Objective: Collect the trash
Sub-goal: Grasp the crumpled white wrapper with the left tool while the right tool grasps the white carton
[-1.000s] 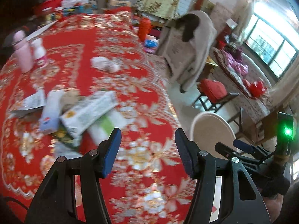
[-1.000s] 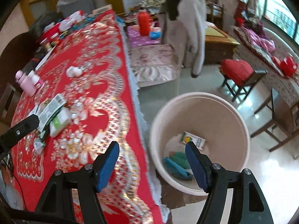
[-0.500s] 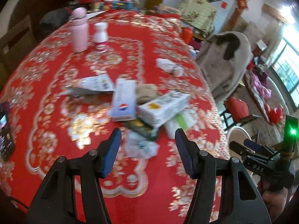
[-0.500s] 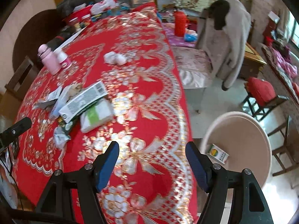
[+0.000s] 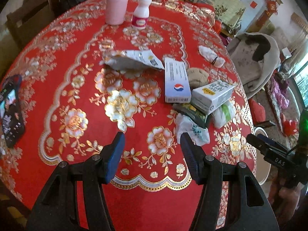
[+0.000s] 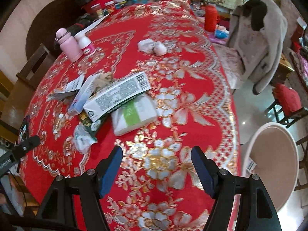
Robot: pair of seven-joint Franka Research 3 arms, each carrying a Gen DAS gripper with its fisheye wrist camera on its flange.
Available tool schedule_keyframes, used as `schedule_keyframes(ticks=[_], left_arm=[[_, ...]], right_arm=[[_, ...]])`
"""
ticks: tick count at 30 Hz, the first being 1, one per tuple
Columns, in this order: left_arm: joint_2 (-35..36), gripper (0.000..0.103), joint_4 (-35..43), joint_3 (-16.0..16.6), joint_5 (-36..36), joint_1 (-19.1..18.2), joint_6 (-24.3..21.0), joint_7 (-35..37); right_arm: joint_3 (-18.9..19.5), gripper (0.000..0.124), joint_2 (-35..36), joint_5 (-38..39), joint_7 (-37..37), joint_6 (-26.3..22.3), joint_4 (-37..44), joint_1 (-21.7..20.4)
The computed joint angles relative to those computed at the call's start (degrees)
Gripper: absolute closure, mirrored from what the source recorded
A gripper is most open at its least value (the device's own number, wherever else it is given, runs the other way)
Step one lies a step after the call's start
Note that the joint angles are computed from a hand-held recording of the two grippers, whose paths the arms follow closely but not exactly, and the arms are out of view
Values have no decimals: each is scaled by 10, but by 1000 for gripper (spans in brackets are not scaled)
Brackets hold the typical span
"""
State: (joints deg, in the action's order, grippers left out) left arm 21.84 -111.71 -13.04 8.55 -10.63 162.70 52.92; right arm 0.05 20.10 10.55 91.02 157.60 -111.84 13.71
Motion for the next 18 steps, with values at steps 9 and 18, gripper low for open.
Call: schedule_keyframes(ticks=[9,18], left_arm=[[82,45,94,-50,-53,15,-31,90],[152,58,176,-67,-78,13,-64,168]], right_arm=[[0,53,33,4,7,-30,39,3],[5,52,50,21,10,-41,63,-8]])
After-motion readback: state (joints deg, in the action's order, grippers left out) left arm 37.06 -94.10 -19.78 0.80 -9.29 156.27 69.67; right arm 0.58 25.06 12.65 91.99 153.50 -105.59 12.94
